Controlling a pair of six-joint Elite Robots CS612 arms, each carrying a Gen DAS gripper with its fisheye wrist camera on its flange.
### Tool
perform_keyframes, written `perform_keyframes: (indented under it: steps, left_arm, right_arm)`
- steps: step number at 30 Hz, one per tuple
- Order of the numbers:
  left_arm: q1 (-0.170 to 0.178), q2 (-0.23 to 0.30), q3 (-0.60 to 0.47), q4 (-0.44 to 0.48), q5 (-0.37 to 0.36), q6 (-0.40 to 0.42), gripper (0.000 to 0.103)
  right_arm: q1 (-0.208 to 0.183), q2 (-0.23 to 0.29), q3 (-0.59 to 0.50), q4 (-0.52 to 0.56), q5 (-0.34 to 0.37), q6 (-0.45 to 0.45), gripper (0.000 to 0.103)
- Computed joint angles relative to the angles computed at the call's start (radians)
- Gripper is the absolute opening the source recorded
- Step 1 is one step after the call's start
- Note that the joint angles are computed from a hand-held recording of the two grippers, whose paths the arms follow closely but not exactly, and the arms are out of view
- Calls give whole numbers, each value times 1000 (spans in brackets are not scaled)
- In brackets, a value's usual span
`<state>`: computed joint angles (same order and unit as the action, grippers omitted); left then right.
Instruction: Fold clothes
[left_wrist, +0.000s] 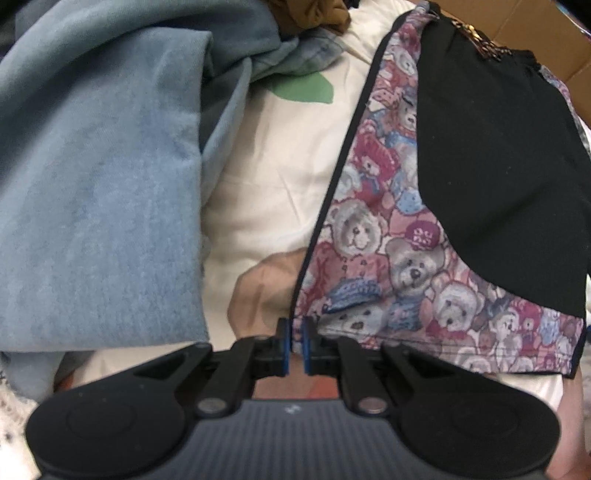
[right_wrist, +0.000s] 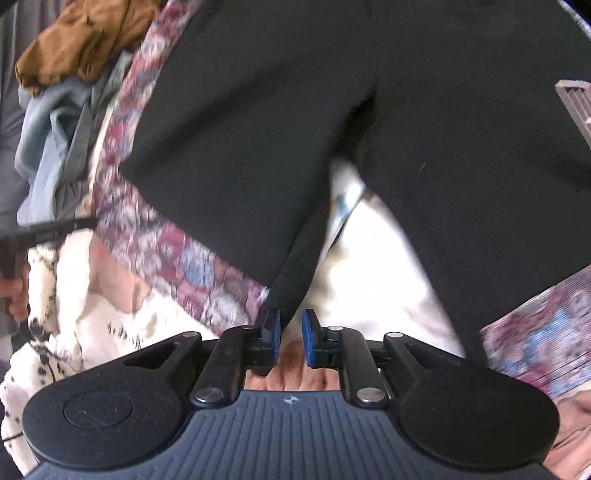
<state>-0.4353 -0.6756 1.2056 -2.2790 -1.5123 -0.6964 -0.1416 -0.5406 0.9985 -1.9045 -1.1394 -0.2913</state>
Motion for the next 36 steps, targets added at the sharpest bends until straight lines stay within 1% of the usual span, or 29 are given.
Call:
perform_keyframes:
  steps: [3,6,10,14,16,19,20,22,25,27,30,35,36]
  left_arm:
    - [-3,-15,6,-5,28,-26,17]
    - [-4,-29,10,-23,49,-43,18]
    - [-5,-37,0,-65,75,-52,21]
    - [-7,-10,-49,-108,73,-28,21]
    - [-9,12,-80,-125,63,2,21]
    - [-9,52,-132,-126,44,32,19]
    - [-9,59,-139,-133,36,36,19]
    - [-9,75,-156,-139,23,47,19]
    - [-8,102,-188,-117,13,68,19]
    - [-7,110,-198,-89,13,53,19]
    - [-8,111,-191,-90,13,52,20]
    - [-11,113,-191,-56,41,67,17]
    - [-11,115,-196,-44,47,65,14]
  right_arm:
    - [-4,-4,0,-60,12,22,13]
    - [-1,-4,-7,-120,18,35,13]
    - [4,4,-26,-168,26,45,13]
    - [11,20,-43,-236,11,60,13]
    - [17,35,-59,-260,-8,71,13]
    - [27,58,-82,-290,-26,81,13]
    - [30,67,-90,-290,-27,86,13]
    - [38,77,-95,-293,-53,82,13]
    - [50,86,-99,-287,-103,80,13]
    - [54,92,-105,-271,-118,92,13]
    - [62,89,-93,-279,-153,79,14]
    - [64,86,-84,-255,-157,71,16]
    - [65,84,-80,-254,-159,62,16]
